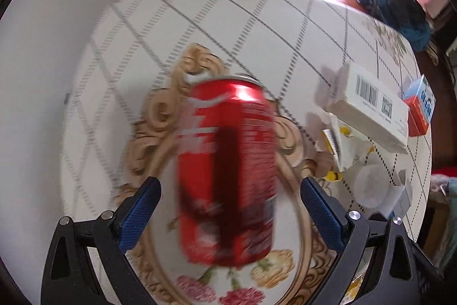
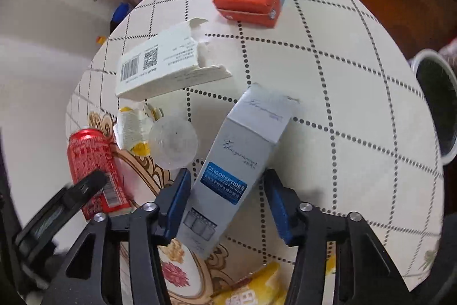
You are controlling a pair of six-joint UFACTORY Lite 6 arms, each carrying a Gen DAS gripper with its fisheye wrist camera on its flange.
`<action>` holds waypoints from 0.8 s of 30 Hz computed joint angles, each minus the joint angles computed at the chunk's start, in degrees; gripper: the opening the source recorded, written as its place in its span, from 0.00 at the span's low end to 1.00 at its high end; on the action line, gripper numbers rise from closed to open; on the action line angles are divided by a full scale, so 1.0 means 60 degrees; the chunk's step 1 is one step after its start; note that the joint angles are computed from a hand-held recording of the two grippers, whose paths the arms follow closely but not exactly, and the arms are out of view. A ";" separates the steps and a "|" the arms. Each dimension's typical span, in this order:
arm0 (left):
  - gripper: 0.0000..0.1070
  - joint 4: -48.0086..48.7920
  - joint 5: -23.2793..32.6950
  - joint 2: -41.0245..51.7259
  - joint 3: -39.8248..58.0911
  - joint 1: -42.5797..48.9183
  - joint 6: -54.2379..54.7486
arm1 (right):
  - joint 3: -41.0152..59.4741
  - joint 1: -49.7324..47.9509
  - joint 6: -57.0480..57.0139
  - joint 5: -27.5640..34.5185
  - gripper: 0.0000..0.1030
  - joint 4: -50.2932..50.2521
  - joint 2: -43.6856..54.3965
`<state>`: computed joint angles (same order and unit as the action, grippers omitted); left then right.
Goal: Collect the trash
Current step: 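Grasp the red Coca-Cola can with the left tool while the right tool grasps the white box, then carry the can and white box over the bin and open both tools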
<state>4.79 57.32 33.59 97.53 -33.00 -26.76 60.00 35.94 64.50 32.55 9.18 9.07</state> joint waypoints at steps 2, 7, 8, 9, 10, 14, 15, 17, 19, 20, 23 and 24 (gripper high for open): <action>0.82 -0.0125 -0.0185 0.0033 -0.0091 -0.0095 0.0065 | 0.0042 -0.0262 -0.1156 0.0440 0.47 0.0526 -0.0025; 0.59 0.0012 -0.0835 -0.1189 -0.1734 -0.0223 -0.0427 | -0.0037 -0.0689 -0.3041 0.1757 0.47 0.0798 -0.0439; 0.59 0.0195 -0.0974 -0.1747 -0.2387 -0.0317 -0.0665 | 0.0041 -0.0732 -0.3043 0.2002 0.51 0.0750 -0.0416; 0.59 0.0377 -0.1036 -0.2179 -0.2874 -0.0401 -0.0874 | -0.0029 -0.0768 -0.3001 0.2091 0.61 0.0719 -0.0532; 0.59 0.0640 -0.1059 -0.2921 -0.3693 -0.0562 -0.1271 | -0.0251 -0.0801 -0.3007 0.1966 0.69 0.0814 -0.0802; 0.59 0.1160 -0.1012 -0.5118 -0.5975 -0.1065 -0.2330 | -0.1017 -0.0628 -0.2583 0.1600 0.72 0.0861 -0.1526; 0.59 0.1337 -0.0983 -0.5644 -0.6537 -0.1225 -0.2676 | -0.1144 -0.0501 -0.2397 0.1470 0.72 0.0803 -0.1535; 0.59 0.1392 -0.1033 -0.6361 -0.7358 -0.1331 -0.2979 | -0.1195 -0.0152 -0.1879 0.1219 0.72 0.0424 -0.1307; 0.59 0.1271 -0.1105 -0.6657 -0.7741 -0.1380 -0.3123 | -0.1014 0.0277 -0.1269 0.1099 0.61 -0.0130 -0.0976; 0.59 0.1228 -0.1167 -0.6763 -0.7917 -0.1363 -0.3139 | -0.0804 0.0562 -0.0712 0.1244 0.60 -0.0715 -0.0784; 0.59 0.1123 -0.1399 -0.6836 -0.8107 -0.1132 -0.2990 | -0.0300 0.1023 -0.0079 0.1416 0.43 -0.1402 -0.0382; 0.59 0.1107 -0.1419 -0.6868 -0.8138 -0.1087 -0.2951 | -0.0080 0.1127 0.0057 0.1582 0.41 -0.1636 -0.0209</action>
